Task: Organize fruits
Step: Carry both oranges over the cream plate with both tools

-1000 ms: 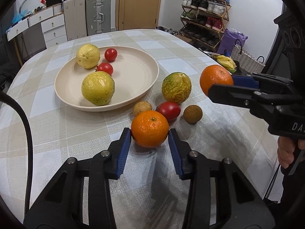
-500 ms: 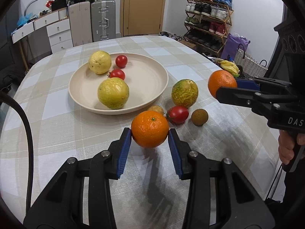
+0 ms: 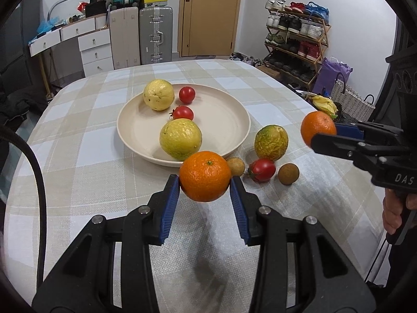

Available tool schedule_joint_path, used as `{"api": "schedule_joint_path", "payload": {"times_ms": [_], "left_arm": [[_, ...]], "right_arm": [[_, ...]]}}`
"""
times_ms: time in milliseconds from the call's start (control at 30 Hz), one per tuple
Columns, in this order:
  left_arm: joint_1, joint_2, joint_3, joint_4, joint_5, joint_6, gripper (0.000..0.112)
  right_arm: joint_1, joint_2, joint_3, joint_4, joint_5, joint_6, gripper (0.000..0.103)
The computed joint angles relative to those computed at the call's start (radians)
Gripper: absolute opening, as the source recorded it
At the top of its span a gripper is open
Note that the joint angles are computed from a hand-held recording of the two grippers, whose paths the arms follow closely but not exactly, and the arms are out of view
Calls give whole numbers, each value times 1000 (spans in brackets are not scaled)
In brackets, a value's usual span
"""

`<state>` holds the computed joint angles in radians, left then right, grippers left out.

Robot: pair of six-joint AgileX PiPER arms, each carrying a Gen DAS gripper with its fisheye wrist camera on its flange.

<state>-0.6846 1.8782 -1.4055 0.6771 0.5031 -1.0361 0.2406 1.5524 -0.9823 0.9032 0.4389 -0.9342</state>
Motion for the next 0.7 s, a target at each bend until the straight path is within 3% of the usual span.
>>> {"api": "schedule_joint_path", "payload": {"times_ms": [233,433,700], "left_arm": [[19,-36,19,60,2,-84,37],[42,-43,10,80,19,-100,37],[74,-41,1,81,22,-94,37]], "right_arm": [[18,12,-17,5,-19,-13,42],[61,61,-104,-212,-32,204,42],[88,123,-178,-298,-25,312,42]]}}
